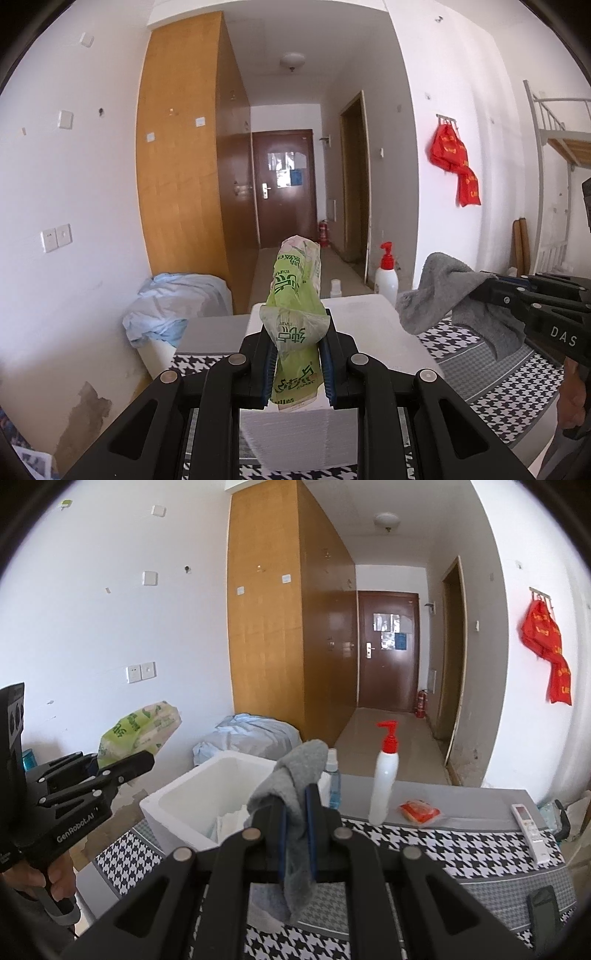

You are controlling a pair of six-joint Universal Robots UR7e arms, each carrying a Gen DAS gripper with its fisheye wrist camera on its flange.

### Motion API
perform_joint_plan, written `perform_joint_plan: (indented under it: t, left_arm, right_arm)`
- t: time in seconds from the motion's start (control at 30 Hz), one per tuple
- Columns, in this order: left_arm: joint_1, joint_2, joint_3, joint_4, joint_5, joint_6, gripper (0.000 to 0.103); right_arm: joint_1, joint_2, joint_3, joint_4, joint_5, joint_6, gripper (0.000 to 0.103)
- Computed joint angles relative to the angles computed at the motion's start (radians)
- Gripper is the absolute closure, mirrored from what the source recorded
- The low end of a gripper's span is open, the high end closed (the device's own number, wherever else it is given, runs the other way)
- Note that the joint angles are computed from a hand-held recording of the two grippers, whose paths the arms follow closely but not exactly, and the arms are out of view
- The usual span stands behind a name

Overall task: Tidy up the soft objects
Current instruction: 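Lift and carry the green packet and grey sock over the white foam box, then lower the grey sock into the box and open the right gripper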

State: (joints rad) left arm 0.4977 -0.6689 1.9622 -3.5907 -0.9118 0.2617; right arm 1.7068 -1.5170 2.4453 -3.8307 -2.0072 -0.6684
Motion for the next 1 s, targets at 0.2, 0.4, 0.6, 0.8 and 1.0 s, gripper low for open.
perform_joint_plan:
  t: [0.2,0.4,0.6,0.8,1.0]
  left_arm:
    - [0.010,-0.016,0.016,-0.013,0.011,0.002,0.081]
    - [0.024,-0.033,0.029,-0.023,0.019,0.010,0.081]
    - [0.037,-0.040,0.031,-0.024,0.024,0.011,0.081]
    - [0.041,-0.041,0.026,-0.011,0.033,-0.002,0.081]
    - [0.042,-0.039,0.025,-0.007,0.043,-0.014,0.081]
  right_arm:
    - [0.026,0.047,-0.032,0.023,-0.017,0.009,0.091]
    - [0.048,0.098,-0.071,0.046,-0.029,0.016,0.091]
    - [0.056,0.143,-0.104,0.068,-0.036,0.015,0.091]
    - [0.056,0.172,-0.135,0.094,-0.046,0.021,0.091]
    - [0.047,0.189,-0.159,0.132,-0.039,0.032,0.091]
